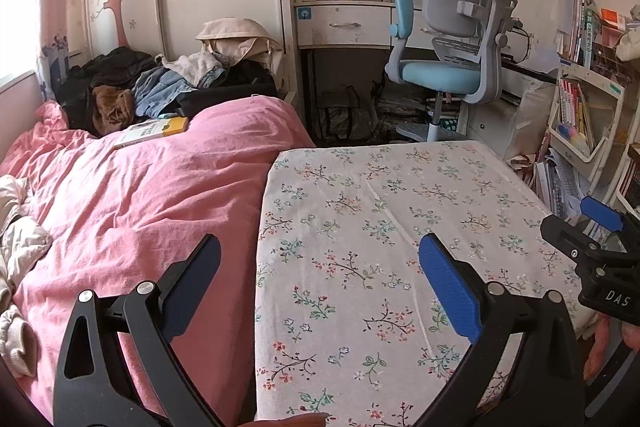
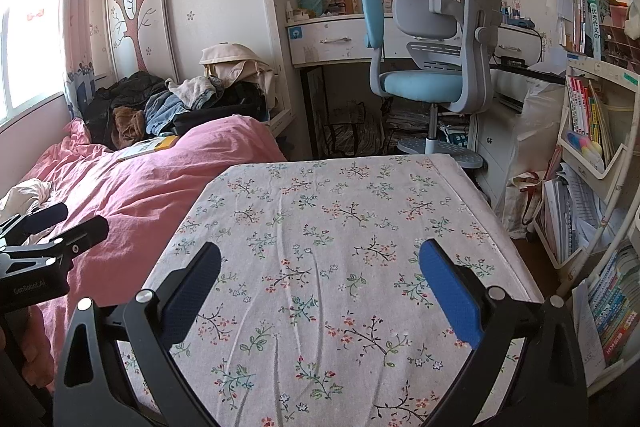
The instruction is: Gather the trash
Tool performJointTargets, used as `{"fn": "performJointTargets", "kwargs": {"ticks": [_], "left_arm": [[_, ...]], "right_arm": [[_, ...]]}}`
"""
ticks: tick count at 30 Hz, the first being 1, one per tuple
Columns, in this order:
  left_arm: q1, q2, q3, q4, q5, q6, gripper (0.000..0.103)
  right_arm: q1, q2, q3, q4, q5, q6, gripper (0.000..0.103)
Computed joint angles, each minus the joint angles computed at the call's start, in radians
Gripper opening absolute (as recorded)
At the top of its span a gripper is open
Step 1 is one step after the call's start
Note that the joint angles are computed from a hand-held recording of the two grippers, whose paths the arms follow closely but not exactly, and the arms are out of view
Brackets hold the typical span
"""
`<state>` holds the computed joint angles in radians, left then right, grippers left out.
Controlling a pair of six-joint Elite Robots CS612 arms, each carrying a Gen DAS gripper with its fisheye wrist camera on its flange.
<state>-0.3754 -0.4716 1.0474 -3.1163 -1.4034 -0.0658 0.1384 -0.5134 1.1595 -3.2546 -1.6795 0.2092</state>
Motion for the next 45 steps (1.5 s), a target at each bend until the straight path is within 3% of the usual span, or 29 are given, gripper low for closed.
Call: {"fn": "performJointTargets", "kwargs": {"ticks": [20,45], "left_arm": [[0.004,0.004,-0.001,0.021,-0.029,-0.006,0.096],[-0.007,0.010,-0.010,0.055,-0.015,0.018,0.096]], "right_arm": [[-0.003,-0.007,0.011,-0.009,0.029,-0.020,0.095],[-0.001,-0.004,0.010,-0.009,0.050,-0.038,0.095]]}}
